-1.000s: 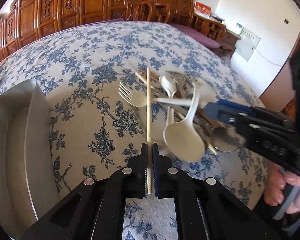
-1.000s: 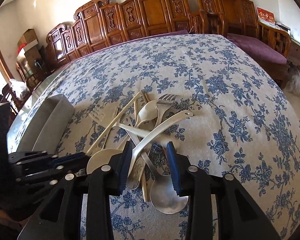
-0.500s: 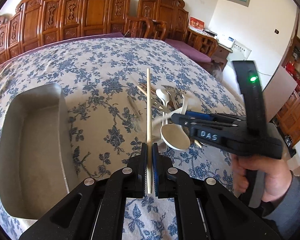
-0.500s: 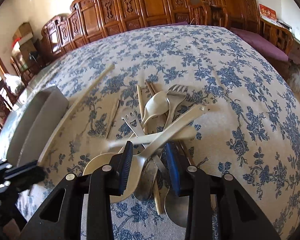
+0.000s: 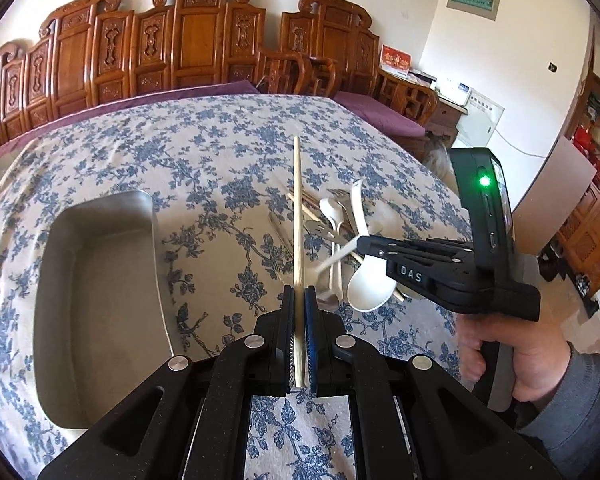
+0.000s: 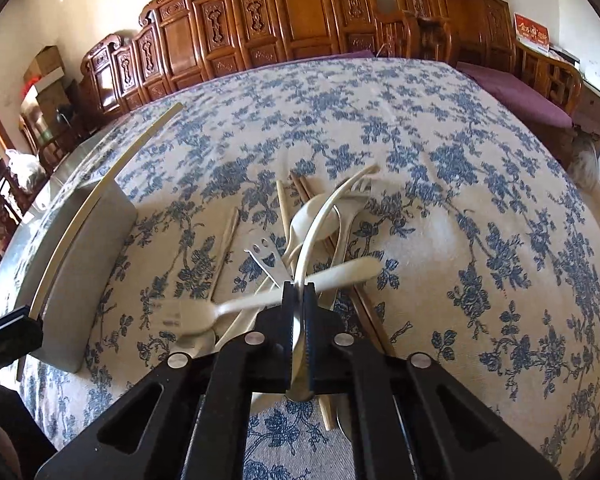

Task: Organize utensils
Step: 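Lower the chopstick into the grey tray and open the left tool while the right tool carries the spoon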

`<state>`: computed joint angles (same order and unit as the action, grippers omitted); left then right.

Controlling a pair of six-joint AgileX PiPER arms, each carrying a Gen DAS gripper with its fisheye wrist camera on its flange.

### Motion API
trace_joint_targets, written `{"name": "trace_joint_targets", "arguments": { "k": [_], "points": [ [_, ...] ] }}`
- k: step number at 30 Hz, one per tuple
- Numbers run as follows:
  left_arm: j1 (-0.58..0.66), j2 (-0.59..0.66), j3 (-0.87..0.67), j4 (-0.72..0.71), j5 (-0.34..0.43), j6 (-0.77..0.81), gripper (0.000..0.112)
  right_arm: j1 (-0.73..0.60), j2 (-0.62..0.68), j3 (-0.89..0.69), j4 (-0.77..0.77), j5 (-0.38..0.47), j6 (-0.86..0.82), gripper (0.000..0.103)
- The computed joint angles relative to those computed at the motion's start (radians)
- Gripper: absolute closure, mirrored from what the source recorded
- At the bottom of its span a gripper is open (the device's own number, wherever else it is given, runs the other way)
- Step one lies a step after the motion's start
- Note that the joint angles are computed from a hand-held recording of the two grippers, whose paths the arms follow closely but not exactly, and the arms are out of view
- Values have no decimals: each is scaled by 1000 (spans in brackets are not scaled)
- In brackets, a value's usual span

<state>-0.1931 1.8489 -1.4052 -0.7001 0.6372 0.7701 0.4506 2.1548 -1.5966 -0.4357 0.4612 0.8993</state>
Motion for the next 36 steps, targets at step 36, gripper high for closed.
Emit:
{"name": "trace_joint_targets", "arguments": {
  "k": [36],
  "points": [
    [185,40,-96,318,46,-256,108,87,-84,52,-136,-130,76,99]
  ]
}}
